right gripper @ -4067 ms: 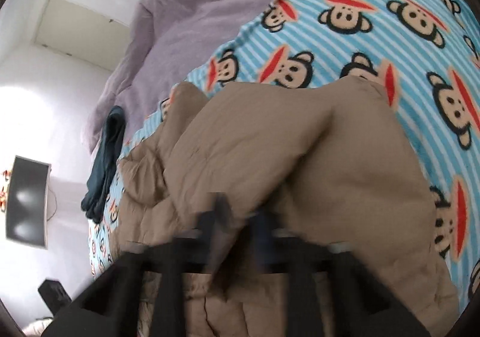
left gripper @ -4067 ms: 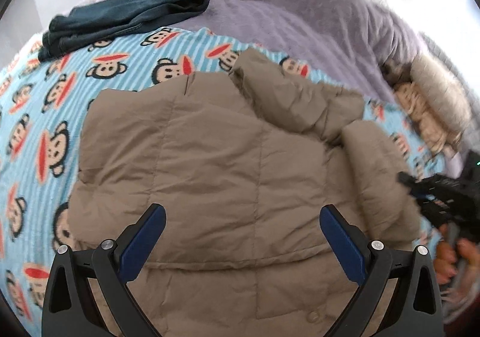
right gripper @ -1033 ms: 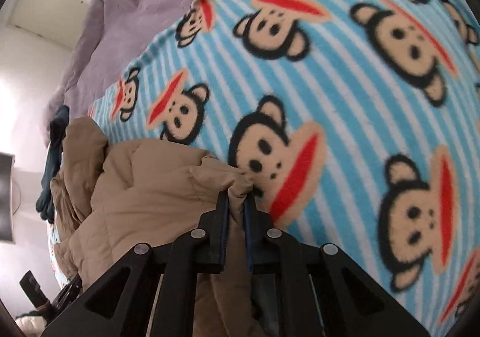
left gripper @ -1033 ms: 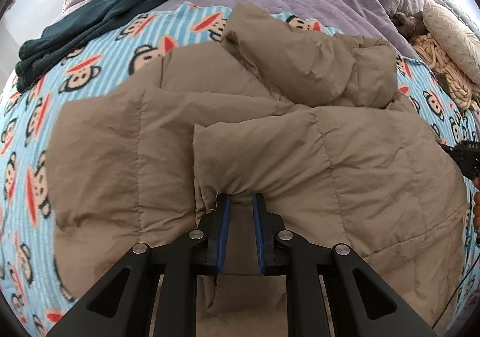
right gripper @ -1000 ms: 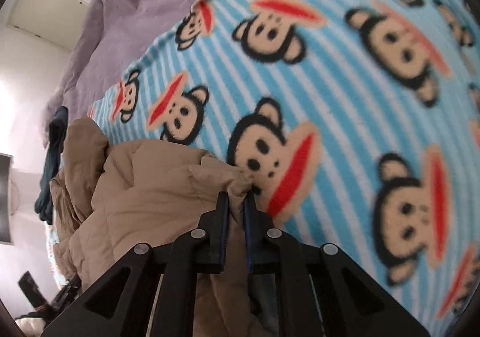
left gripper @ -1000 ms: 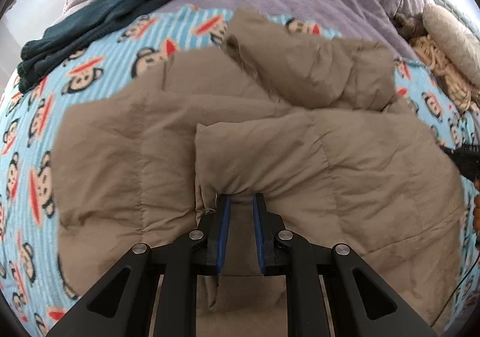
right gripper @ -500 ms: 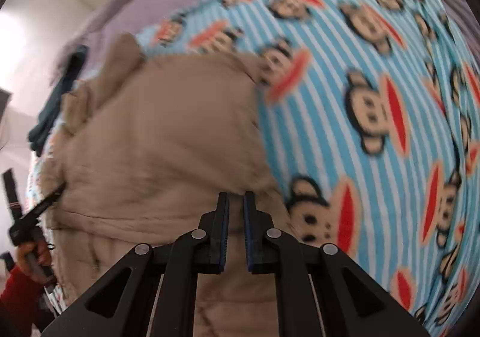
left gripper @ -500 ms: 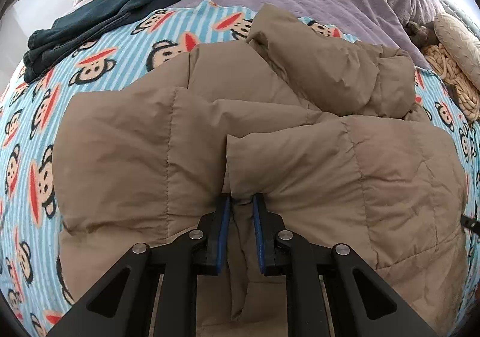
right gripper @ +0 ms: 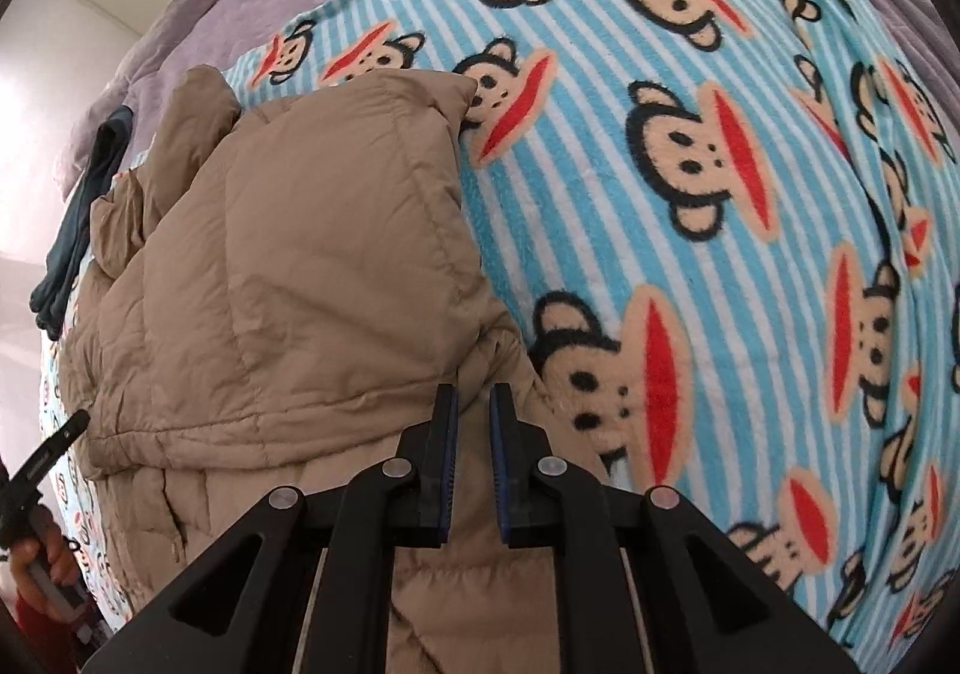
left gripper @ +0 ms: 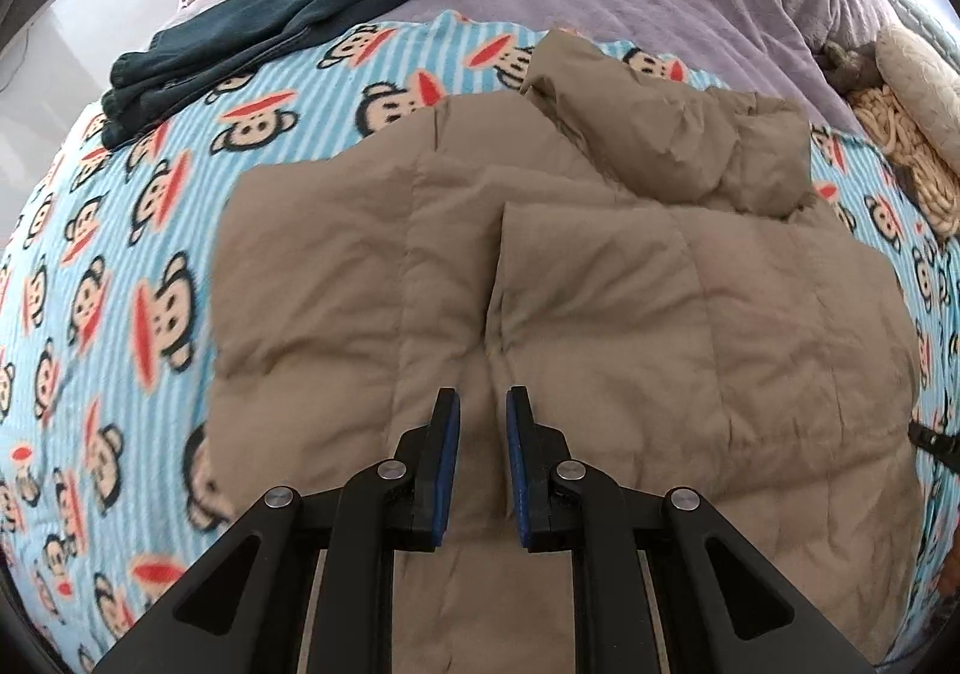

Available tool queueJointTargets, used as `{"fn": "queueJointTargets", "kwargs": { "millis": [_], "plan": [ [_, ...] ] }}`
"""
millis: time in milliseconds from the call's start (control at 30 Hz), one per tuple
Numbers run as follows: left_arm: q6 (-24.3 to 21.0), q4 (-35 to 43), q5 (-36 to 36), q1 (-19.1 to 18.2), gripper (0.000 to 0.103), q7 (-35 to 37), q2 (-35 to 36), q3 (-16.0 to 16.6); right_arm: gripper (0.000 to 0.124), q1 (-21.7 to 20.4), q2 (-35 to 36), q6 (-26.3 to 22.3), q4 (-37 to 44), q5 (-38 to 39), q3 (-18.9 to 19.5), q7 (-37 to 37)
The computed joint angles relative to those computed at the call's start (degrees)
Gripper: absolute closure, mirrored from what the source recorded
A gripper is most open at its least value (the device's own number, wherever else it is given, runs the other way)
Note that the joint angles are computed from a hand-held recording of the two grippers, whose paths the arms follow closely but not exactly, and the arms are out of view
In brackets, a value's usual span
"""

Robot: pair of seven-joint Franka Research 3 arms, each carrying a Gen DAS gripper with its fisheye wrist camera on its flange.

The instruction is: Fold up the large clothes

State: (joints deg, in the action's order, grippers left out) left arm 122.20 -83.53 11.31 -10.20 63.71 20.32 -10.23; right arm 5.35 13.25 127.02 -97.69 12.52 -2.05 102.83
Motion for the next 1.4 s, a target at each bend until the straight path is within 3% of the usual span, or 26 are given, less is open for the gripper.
{"fn": "queueJointTargets", "kwargs": {
  "millis": [167,500,733,767,800,833,867,933,1267,1400],
  "plan": [
    [-2.08,-3.46,-0.22,-0.1,0.086,-0.37,-3.47,-0.31,0.11,0.25,-2.76,-1.35,-1.95,0.33,0.23,0.54],
    [-4.75,-8.18,-2.72,-0.65,0.085,-0.12,-9.07,-1.45,0.07,1.21,-9.31,-3.39,-7.22,0.97,1.13,1.43],
    [-5.6,-10.49,-4.32,-0.98,0.085,0.0,-12.03,-1.8,0.057,1.75,-12.77,-4.28,-10.32,1.3,1.62,2.58],
    [-5.59,-10.96,-4.57,-1.01,0.081,0.1,-12.49,-1.84,0.057,1.85,-13.4,-4.4,-10.87,1.45,1.71,2.86],
    [-5.72,-11.46,-4.78,-1.05,0.043,0.16,-13.04,-1.88,0.057,1.91,-13.64,-4.47,-11.06,1.48,1.77,2.94],
    [-5.67,-12.21,-4.57,-1.15,0.017,-0.42,-13.8,-1.85,0.057,2.04,-14.07,-4.59,-11.34,1.36,1.91,3.21],
    [-4.93,-13.26,-3.92,-1.31,0.0,-1.44,-14.72,-1.81,0.055,2.17,-14.5,-4.66,-11.65,1.19,2.02,3.47],
    [-3.46,-15.46,-4.32,-1.33,0.0,-0.99,-16.89,-1.89,0.045,2.39,-15.48,-4.54,-12.46,1.08,2.23,3.86],
    [-5.72,-19.59,-5.12,-2.22,0.0,-0.39,-21.85,-2.27,0.044,3.02,-20.57,-2.84,-16.67,1.63,2.92,4.72],
    [-6.38,-21.26,-4.76,-2.56,0.0,-0.82,-23.85,-2.39,0.03,3.32,-23.1,-1.88,-18.75,1.83,3.3,4.57]
  ]
}}
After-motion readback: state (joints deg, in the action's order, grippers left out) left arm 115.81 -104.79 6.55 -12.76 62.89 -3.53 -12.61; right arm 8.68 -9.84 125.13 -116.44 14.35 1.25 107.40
